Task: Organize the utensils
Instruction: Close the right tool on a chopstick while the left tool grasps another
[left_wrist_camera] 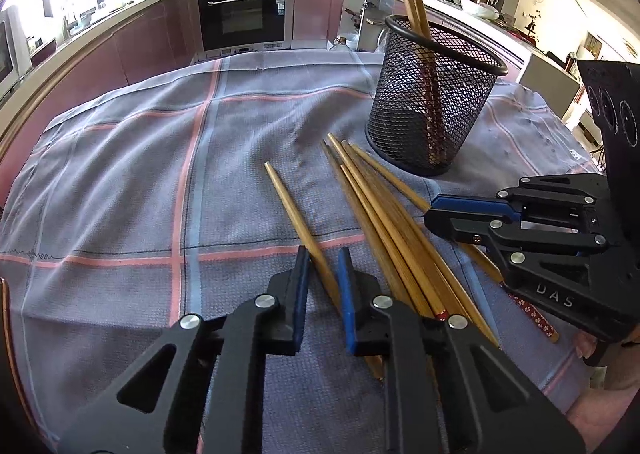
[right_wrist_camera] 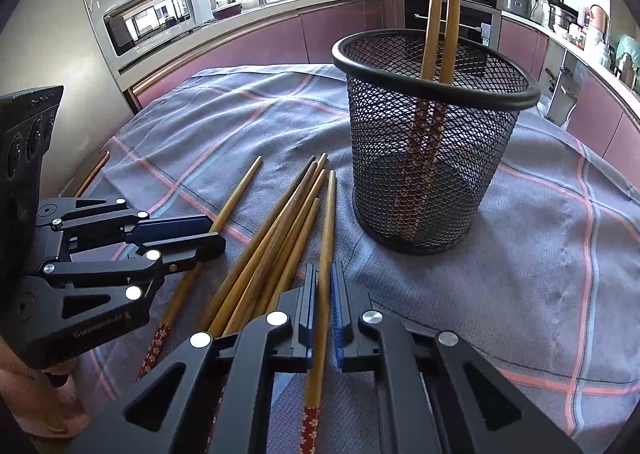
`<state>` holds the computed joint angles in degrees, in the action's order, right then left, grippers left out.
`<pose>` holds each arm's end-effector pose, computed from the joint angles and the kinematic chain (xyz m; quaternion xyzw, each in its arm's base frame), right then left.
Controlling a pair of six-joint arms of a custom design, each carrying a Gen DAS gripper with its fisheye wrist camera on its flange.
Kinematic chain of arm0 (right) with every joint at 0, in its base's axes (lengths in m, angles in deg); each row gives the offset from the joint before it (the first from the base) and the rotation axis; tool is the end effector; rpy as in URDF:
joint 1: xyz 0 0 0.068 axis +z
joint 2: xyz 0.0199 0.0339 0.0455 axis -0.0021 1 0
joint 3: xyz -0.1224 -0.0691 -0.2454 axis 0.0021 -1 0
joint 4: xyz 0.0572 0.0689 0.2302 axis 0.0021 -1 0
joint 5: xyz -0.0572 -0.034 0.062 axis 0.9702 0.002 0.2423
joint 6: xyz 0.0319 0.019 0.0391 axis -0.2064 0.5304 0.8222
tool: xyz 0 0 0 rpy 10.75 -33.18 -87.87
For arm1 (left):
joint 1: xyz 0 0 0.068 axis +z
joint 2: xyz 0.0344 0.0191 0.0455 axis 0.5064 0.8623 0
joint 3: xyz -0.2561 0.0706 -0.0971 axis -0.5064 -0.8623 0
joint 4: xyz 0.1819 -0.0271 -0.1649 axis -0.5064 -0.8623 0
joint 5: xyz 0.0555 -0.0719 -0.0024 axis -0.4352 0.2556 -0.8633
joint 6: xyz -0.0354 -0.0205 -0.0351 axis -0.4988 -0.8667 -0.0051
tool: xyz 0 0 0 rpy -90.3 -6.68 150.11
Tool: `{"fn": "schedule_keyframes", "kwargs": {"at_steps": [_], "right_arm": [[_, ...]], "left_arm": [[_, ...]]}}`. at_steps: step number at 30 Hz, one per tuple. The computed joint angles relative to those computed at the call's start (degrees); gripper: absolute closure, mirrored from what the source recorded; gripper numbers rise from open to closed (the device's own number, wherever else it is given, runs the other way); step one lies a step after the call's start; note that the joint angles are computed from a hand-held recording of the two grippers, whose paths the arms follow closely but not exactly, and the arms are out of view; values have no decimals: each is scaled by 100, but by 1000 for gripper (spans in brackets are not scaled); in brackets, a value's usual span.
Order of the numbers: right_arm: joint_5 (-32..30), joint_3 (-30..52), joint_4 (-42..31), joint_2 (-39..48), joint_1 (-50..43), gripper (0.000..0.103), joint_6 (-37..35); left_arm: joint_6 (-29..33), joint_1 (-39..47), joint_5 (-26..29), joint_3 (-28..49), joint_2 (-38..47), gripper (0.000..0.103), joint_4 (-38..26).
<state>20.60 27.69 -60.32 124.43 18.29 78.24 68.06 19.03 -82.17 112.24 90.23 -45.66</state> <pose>0.1632 0.0617 0.1823 -0.2023 0.9223 0.1375 0.2992 0.2031 -0.0456 0.1932 0.1276 0.9406 -0.0860 0.3025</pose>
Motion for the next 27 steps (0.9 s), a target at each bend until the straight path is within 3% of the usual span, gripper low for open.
{"fn": "schedule_keyframes", "kwargs": {"at_steps": [7,16,27], "right_arm": [[-335,-1,-140,-178,-277,98,-102],[-953,44,-598,-770,-701,98,-347],[-1605,236,-1133,-1598,-1152,98,-423]], "left_arm": [[-110,96,148,11,-6,95,-41],[-72,319,488,65,-425,95,-337],[156,962,1636,460,-1294,95,-1165]]}}
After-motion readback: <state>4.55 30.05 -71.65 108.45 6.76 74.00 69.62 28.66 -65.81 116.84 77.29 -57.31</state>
